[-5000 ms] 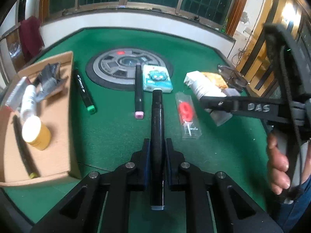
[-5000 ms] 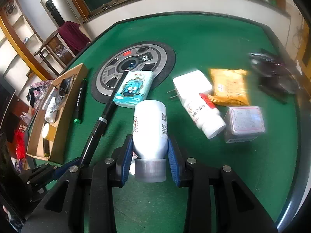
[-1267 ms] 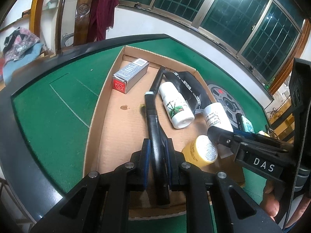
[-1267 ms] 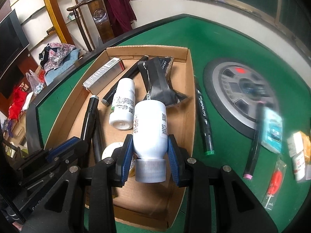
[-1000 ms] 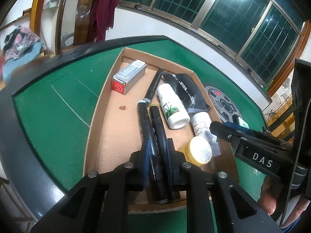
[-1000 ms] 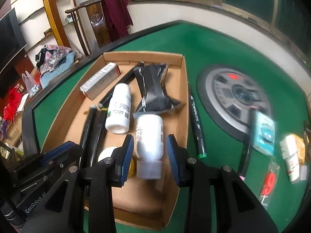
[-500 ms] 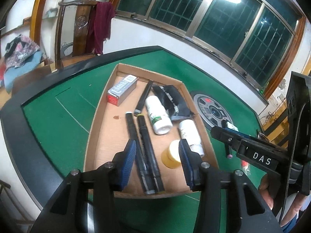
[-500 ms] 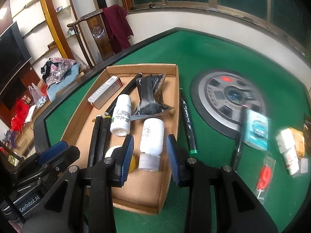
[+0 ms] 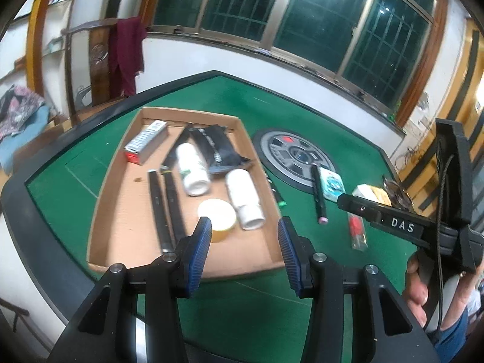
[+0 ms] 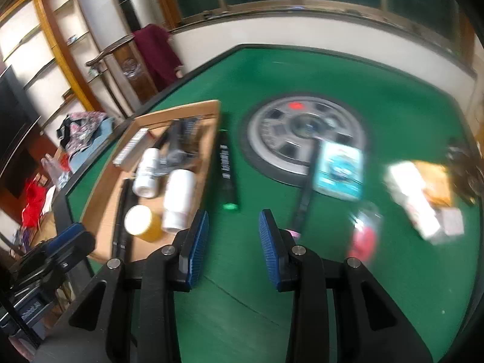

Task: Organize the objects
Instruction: 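Grasp the red number candle package with the right gripper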

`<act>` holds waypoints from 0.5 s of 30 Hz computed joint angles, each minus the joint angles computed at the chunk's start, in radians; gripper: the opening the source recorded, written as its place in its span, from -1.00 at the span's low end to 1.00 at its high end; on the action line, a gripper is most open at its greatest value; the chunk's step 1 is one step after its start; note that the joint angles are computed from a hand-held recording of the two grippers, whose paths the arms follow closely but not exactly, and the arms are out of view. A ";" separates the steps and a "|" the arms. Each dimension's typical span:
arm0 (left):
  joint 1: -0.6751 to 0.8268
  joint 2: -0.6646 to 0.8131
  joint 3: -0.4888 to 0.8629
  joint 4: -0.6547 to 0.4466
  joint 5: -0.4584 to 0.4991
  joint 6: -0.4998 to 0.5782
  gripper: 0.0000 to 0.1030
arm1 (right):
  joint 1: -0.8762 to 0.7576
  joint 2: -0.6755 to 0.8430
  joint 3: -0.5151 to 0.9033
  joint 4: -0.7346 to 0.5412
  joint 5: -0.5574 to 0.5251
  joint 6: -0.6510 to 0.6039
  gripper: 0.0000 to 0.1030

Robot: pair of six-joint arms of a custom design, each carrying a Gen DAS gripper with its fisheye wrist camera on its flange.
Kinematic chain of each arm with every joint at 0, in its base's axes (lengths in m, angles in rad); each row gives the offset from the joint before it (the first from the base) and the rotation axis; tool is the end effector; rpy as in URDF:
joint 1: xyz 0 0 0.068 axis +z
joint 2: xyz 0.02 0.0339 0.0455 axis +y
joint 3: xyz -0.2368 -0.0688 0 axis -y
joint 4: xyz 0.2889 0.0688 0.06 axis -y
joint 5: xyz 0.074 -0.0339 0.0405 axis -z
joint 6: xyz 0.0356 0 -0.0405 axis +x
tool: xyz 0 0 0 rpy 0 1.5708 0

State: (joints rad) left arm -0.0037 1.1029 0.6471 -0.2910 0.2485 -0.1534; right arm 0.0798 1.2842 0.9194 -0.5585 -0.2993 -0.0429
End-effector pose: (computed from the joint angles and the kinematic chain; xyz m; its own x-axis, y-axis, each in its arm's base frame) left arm 0.2786 -0.0098 0.1778 -0.6994 -0.1455 -0.6997 0.0781 0.9576 -0.2772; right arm 0.3077 0.0351 0.2075 -0.7835 -0.1038 -0.6127 -0.2873 0.9347 0.2091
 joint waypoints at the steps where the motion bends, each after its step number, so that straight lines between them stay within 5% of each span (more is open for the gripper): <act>1: -0.014 -0.008 -0.003 -0.005 -0.009 -0.002 -0.22 | -0.023 -0.002 -0.005 -0.001 0.000 -0.009 -0.38; 15: -0.129 -0.082 -0.017 -0.056 -0.083 -0.015 -0.22 | -0.233 0.135 0.050 -0.047 0.030 -0.069 -0.38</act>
State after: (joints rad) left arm -0.1326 1.0210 0.6298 -0.3475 0.1656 -0.1682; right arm -0.1528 1.4196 0.9691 -0.6057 -0.2698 -0.1119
